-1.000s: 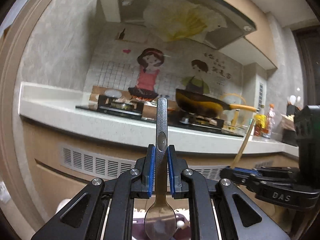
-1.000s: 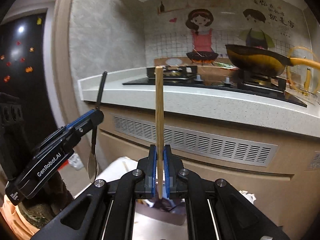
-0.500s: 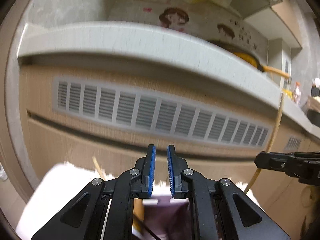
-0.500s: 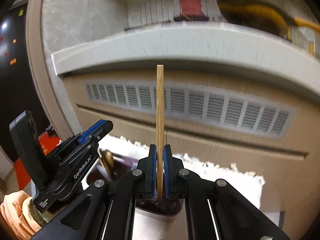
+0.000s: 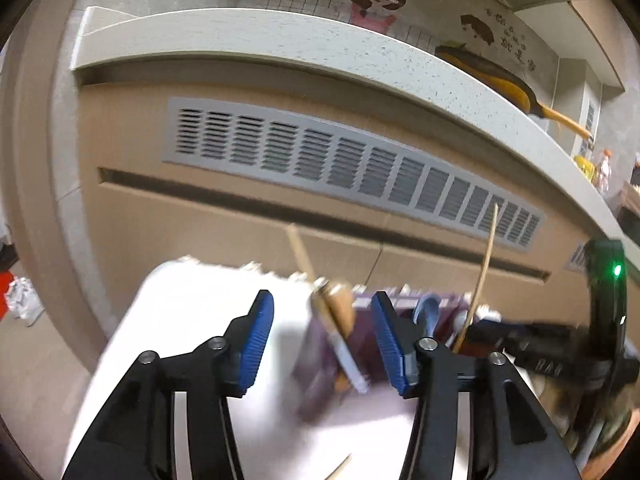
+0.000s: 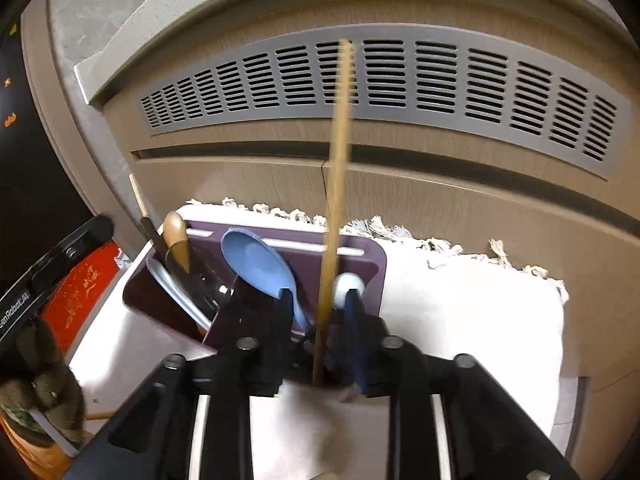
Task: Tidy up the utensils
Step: 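Drop the spoon and chopstick into the purple caddy, opening both grippers, then grasp another bamboo chopstick from the cloth with the right gripper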
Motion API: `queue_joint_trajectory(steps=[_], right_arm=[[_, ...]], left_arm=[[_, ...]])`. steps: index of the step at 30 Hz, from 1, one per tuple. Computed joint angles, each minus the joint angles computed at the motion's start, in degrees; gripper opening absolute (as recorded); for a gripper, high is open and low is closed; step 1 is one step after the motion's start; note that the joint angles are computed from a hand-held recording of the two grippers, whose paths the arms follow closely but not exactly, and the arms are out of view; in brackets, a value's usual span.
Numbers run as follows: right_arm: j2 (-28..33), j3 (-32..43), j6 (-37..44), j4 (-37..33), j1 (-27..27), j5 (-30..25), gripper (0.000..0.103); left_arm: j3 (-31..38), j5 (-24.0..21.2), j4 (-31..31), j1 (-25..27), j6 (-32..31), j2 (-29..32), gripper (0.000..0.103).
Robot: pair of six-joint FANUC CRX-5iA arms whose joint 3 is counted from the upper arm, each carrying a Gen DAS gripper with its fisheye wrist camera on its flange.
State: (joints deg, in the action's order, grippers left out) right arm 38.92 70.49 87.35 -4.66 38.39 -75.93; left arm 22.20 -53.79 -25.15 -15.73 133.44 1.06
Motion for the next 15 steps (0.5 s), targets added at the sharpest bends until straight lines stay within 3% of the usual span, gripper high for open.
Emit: queue_joint_trajectory(steps=[4, 6, 7, 12, 15], right_arm=[[-8.83, -14.94, 0.27, 3.88, 1.35, 6.95, 0.039], [-12.99, -21.29, 0.68, 4.77, 1.88, 8.93, 0.054], [-14.19, -22.93, 0.92, 4.83, 2.1, 8.99, 0.057], [-20.53, -31.46, 3.98, 2.35, 2.9, 3.01, 0.066], [-23.71, -36.54, 4.41, 1.57, 3.36, -0.86, 0.07]], left_arm=[[-5.45, -3.57, 2.87, 0.7, -3.2, -4.19, 0.058], [-7.68, -5.35, 5.15, 1.08, -5.21, -5.4, 0.058], [-8.74, -6.36, 6.26, 1.12, -6.22, -5.92, 0.058], [-13.08, -8.47, 11.69, 0.31, -10.65, -7.65, 0.058], [-14.56, -9.11, 13.26, -1.32, -11.54, -8.16, 0.066]])
